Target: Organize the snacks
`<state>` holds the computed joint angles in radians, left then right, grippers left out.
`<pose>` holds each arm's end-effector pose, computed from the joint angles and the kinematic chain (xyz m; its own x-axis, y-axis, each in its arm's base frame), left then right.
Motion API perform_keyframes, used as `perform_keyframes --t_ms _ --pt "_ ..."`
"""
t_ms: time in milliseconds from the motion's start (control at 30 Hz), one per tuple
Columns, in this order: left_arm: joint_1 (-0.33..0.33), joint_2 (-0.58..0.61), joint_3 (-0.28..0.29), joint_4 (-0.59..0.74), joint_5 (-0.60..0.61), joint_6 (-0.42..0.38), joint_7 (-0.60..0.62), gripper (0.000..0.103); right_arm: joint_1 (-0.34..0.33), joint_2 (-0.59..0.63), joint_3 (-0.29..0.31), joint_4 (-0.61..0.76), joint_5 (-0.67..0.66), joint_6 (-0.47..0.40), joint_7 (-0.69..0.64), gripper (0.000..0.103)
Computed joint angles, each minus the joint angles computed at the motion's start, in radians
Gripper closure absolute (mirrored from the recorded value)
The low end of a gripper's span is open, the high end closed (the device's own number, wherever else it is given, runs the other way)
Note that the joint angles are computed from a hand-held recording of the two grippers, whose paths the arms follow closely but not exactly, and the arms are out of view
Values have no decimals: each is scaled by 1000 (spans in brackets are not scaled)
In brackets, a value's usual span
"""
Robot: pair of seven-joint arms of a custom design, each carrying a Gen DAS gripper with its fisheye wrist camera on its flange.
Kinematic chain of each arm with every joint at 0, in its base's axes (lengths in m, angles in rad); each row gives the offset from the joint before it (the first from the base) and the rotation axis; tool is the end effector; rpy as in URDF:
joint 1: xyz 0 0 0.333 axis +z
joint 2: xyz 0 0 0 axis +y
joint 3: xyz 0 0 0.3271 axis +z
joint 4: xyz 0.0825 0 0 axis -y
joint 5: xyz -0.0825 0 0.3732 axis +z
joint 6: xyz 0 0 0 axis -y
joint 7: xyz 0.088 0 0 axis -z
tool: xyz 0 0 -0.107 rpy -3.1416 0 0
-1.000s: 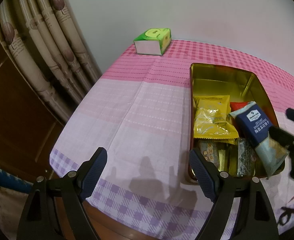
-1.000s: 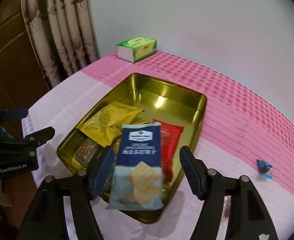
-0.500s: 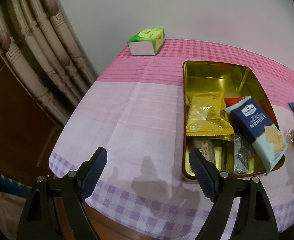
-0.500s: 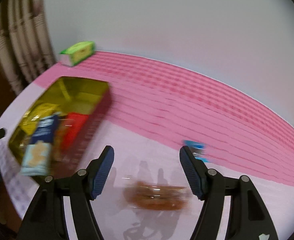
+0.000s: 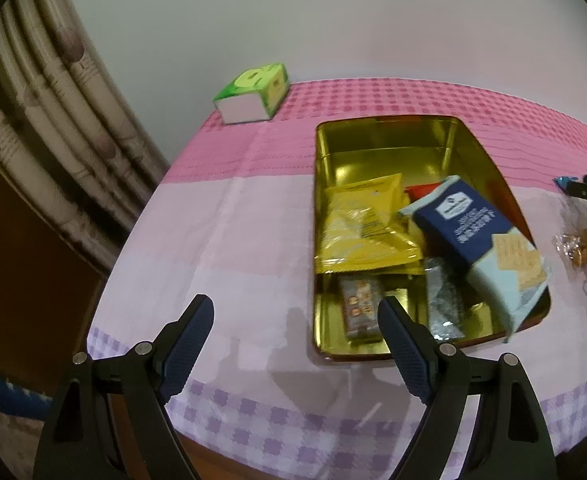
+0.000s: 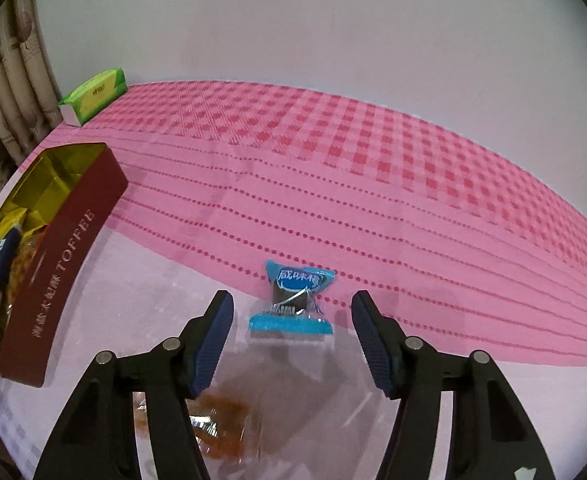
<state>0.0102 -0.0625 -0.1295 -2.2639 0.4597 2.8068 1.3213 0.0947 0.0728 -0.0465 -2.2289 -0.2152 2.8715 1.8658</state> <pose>0.5359 -0.0866 0.4688 -0.1796 -0.9555 -0.2341 -0.7775 0.2837 -0.5613 0.5687 0.0398 0.4219 -0.0559 -0.9984 0.0035 -0.8360 0.0449 -0.5469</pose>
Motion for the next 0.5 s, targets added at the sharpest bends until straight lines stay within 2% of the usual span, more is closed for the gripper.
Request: perform_keyframes --t_ms 100,167,267,500 --pt "-12 -2 -10 7 -3 -9 13 19 -14 29 11 15 75 13 -64 50" --pt "-22 -2 -21 14 13 -14 8 19 -23 46 20 27 136 17 -118 56" --pt "-45 5 -33 28 7 -29 24 19 -35 61 34 33 221 26 -196 59" --pt "-111 35 -59 72 -27 -40 73 19 -26 58 20 7 242 77 -245 64"
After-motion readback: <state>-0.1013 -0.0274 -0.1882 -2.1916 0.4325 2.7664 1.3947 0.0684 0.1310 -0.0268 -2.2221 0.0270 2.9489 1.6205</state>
